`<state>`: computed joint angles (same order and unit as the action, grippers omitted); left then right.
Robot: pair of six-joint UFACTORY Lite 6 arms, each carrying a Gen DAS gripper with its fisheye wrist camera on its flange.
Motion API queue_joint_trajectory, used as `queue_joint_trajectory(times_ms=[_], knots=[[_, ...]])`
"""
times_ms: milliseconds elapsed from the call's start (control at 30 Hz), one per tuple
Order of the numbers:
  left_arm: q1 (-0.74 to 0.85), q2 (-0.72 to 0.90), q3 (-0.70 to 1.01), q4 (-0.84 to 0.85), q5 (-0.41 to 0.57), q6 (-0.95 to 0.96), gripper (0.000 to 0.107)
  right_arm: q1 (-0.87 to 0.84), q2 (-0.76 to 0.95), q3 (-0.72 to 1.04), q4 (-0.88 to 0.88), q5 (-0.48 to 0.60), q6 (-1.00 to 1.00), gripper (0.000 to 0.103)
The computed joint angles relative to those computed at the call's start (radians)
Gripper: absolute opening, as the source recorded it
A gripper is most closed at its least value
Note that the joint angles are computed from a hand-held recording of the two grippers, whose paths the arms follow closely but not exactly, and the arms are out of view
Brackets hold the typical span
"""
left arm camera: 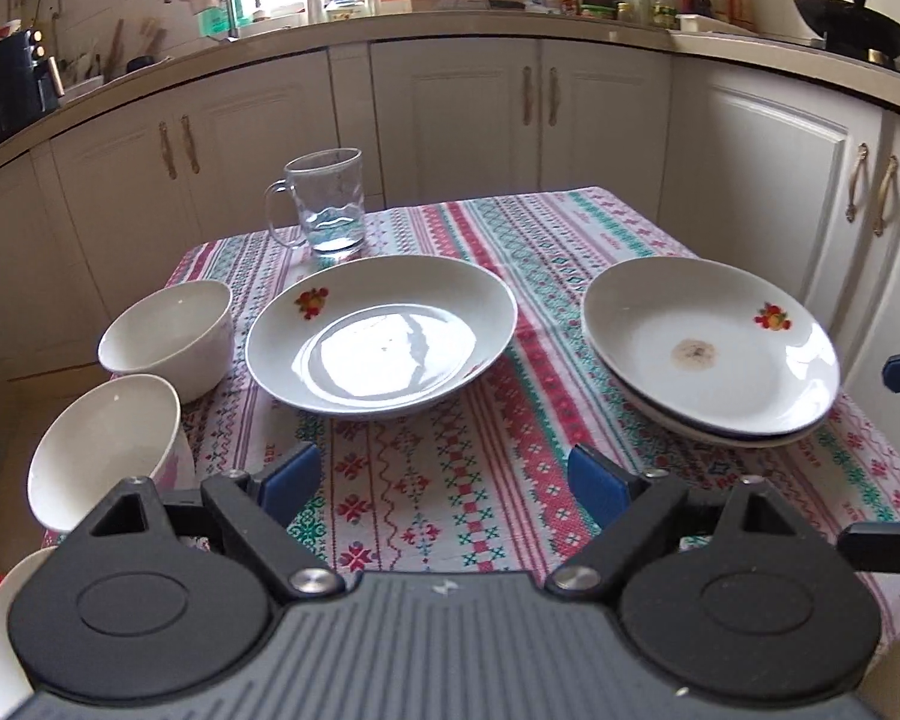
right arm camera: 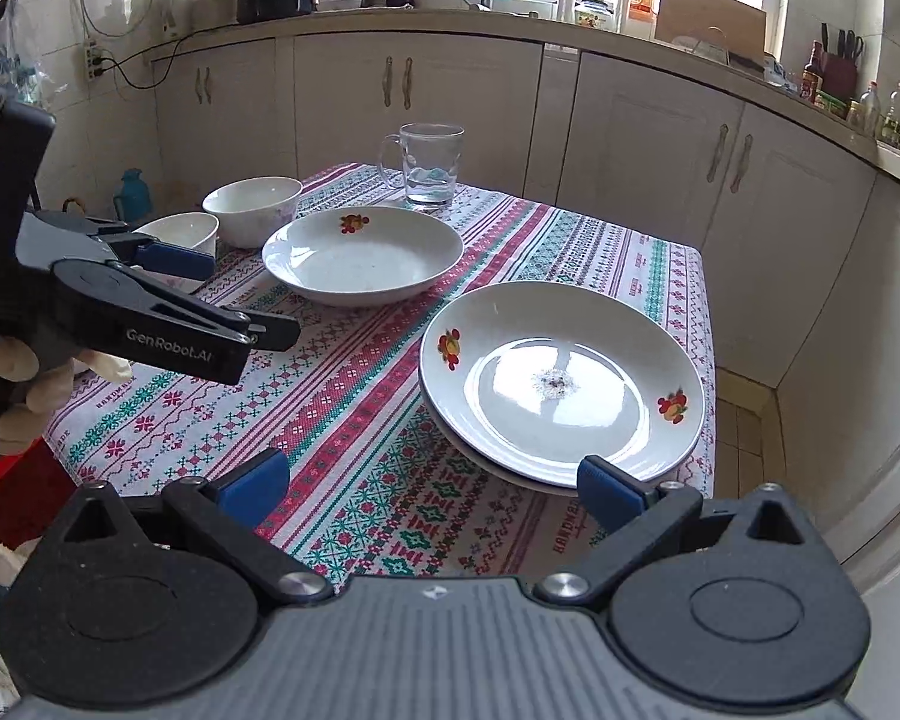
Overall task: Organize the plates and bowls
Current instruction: 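Withdraw the left tool up and away from the stacked plates, then reach the right tool to the fruit-print white plate and grip its rim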
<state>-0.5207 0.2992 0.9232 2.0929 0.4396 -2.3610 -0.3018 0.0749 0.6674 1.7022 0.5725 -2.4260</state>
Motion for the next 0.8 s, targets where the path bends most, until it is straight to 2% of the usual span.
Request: queue_joint_trajectory(times_ms=[200, 333, 500, 600, 800], knots=[[0.035, 0.118, 0.078, 0.032, 0.029, -0.036, 0.089, 0.054, 0.080, 0.128, -0.089, -0.043, 0.114, 0.103], [0.064, 0.193, 0.154, 0.055, 0.004, -0.043, 0.089, 0.098, 0.195, 0.296, -0.230, -0.054, 0.312, 0.103], [0.100, 0.264, 0.232, 0.073, -0.028, -0.064, 0.089, 0.189, 0.326, 0.517, -0.408, -0.154, 0.563, 0.103], [0.121, 0.294, 0.266, 0.091, -0.045, -0.088, 0.089, 0.221, 0.422, 0.694, -0.610, -0.127, 0.782, 0.103], [0.143, 0.351, 0.328, 0.082, -0.061, -0.082, 0.089, 0.287, 0.646, 1.065, -0.805, -0.039, 0.918, 0.103]])
